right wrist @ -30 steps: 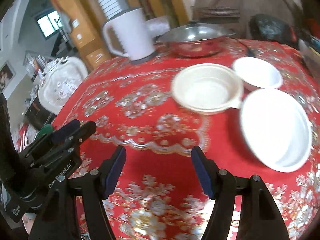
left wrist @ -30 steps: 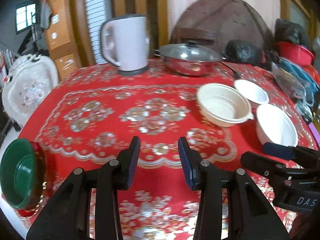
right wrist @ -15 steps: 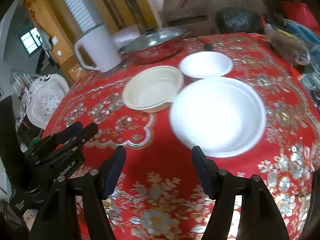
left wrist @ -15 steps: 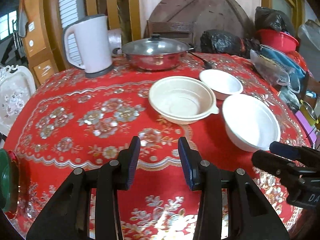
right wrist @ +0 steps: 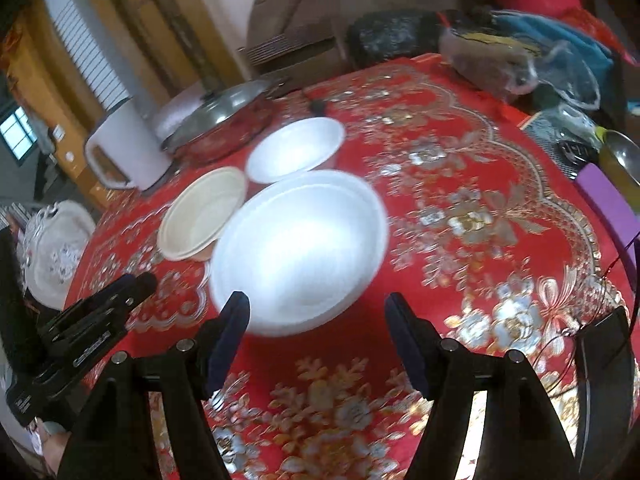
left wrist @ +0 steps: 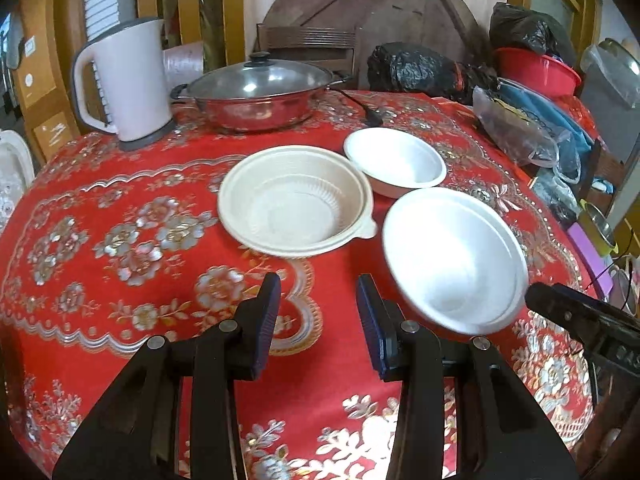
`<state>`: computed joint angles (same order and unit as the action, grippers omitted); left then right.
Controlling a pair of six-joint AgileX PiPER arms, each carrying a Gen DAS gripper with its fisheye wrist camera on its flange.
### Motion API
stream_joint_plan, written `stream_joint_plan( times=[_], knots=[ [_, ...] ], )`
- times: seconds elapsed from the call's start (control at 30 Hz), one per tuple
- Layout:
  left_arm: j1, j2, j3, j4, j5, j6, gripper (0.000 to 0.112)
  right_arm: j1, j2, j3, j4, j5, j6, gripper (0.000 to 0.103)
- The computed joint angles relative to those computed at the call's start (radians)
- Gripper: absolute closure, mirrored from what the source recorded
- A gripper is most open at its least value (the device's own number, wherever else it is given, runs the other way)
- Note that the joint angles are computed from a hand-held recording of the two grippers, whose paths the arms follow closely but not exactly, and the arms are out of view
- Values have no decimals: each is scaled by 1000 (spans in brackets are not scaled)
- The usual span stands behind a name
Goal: Organize plates and bowls
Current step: 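Move both tools back to the large white plate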
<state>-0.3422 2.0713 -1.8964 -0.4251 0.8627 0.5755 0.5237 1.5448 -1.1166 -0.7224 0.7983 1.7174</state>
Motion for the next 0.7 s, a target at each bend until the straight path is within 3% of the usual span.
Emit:
stream_joint_plan(
  times=[0.33,0.7],
  knots=[
    [-71,126,-195,93,108,-148,73,-147,38,-16,80,-84,-125,32],
    [-115,176,-267,126,144,-200,73,-231,76,-10,145,-173,-193,32]
  ],
)
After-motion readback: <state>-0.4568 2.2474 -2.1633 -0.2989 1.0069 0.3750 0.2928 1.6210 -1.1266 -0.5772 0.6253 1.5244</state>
